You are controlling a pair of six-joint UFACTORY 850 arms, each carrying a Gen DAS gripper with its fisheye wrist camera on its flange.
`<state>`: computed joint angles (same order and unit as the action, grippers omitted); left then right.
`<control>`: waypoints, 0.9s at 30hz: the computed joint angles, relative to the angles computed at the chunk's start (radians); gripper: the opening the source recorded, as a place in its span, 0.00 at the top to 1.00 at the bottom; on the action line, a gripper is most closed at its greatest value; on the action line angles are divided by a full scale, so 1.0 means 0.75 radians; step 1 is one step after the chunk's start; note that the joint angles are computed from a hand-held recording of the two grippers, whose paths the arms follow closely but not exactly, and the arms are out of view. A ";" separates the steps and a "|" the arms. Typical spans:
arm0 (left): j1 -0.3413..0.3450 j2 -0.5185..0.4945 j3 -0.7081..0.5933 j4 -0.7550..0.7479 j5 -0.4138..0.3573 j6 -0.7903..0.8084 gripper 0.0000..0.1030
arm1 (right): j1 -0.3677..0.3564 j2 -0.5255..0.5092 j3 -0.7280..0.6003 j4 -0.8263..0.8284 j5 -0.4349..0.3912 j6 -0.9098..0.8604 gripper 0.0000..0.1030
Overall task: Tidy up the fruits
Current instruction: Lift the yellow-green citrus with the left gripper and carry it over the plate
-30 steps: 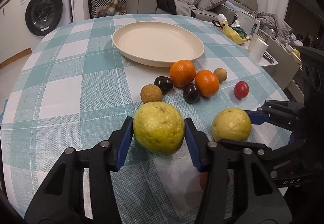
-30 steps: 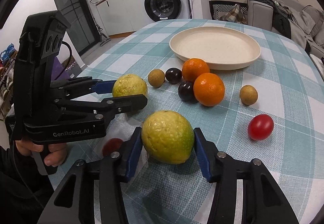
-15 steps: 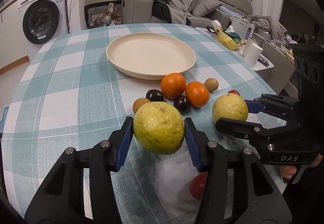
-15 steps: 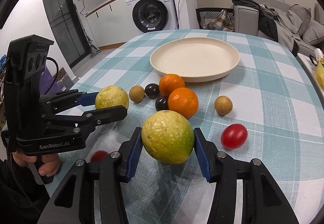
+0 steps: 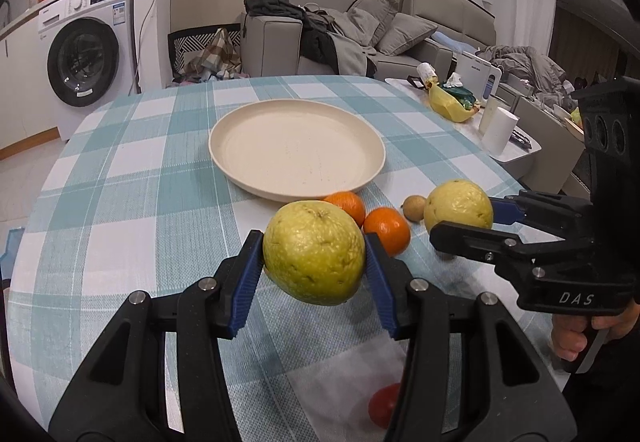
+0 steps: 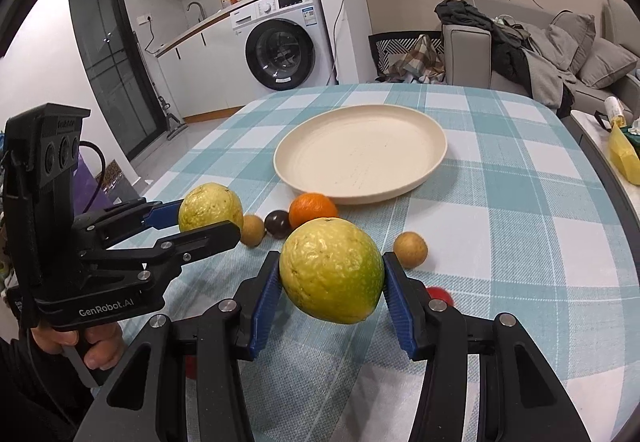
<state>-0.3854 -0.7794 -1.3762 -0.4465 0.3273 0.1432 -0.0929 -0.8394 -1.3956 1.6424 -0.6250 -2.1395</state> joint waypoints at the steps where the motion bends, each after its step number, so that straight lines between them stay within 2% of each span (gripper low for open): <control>1: -0.001 -0.002 -0.005 -0.012 0.006 0.015 0.54 | 0.000 -0.001 -0.004 0.010 -0.001 -0.002 0.51; 9: 0.007 -0.028 -0.068 -0.076 0.016 0.087 0.54 | 0.002 -0.018 -0.058 0.054 -0.005 0.039 0.51; 27: 0.054 -0.139 -0.263 -0.252 -0.054 0.255 0.54 | 0.034 -0.089 -0.219 -0.003 0.021 0.228 0.51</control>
